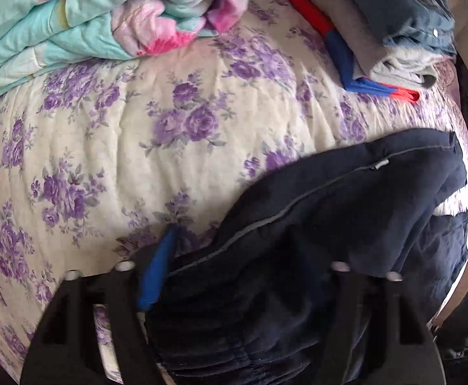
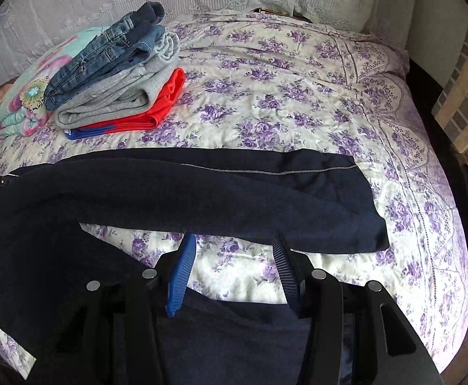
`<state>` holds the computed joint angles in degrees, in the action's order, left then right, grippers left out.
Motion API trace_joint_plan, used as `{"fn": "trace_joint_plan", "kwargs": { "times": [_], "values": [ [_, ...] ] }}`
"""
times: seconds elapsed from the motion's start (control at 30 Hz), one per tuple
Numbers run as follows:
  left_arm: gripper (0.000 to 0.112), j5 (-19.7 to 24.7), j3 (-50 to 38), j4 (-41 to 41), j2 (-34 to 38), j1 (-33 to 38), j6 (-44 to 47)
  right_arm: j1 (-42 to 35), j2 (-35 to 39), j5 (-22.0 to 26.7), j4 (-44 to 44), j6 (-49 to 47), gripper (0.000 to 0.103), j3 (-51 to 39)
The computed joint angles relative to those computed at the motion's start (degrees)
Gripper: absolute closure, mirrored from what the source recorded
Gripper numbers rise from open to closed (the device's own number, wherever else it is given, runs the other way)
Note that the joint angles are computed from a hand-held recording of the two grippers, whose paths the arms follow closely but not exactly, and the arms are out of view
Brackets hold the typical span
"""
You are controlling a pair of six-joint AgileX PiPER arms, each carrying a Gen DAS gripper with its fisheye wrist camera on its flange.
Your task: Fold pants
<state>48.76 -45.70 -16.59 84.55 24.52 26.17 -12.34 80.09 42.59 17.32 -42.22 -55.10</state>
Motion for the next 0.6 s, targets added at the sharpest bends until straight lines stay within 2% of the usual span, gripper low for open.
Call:
{"fn": "trace_joint_plan", "kwargs": {
  "times": [0.07,0.17,0.2,0.27,0.33,0.47,0.57,0.6],
  "values": [
    [0.096,-1.52,3.05,-0.50,-5.79,-2.07,0.31,1.39,1.23,-0.83,-0.96,1.55,0.053,-0.38],
    [0.097,-8.29,5.45,4.14,-15.38,-5.63,-6.77,2.07,3.57,-1.11,-0.27,2.10,0.053,-2.35],
    [0.097,-10.21,5.18,4.05,-16.97,-4.90,-7.75,2.06,4.55,-1.27,0.03,2.08,0.053,-3.33],
    [0.098,-13.50,3.90,2.92,-17.21,-2.83,-8.75,2.39,6.44,-2.86,-1.06,3.21,0.053,-4.91],
    [0.098,-13.16,2.40,3.72,-13.42,-2.90,-9.75,2.44,9.24,-3.52,-3.53,5.95,0.053,-7.50],
    [0.097,-15.92,4.08,7.83,-7.67,-2.39,-11.62,3.20,15.31,1.77,-1.35,3.49,0.053,-16.79],
    [0.097,-18.46,4.85,9.26,-5.30,-3.40,-13.85,7.60,20.87,13.96,3.43,-0.62,0.053,-27.28],
    [0.097,-19.24,5.20,10.86,-5.25,-4.18,-15.55,10.62,21.92,15.41,3.05,-0.34,0.053,-29.26]
  ]
}}
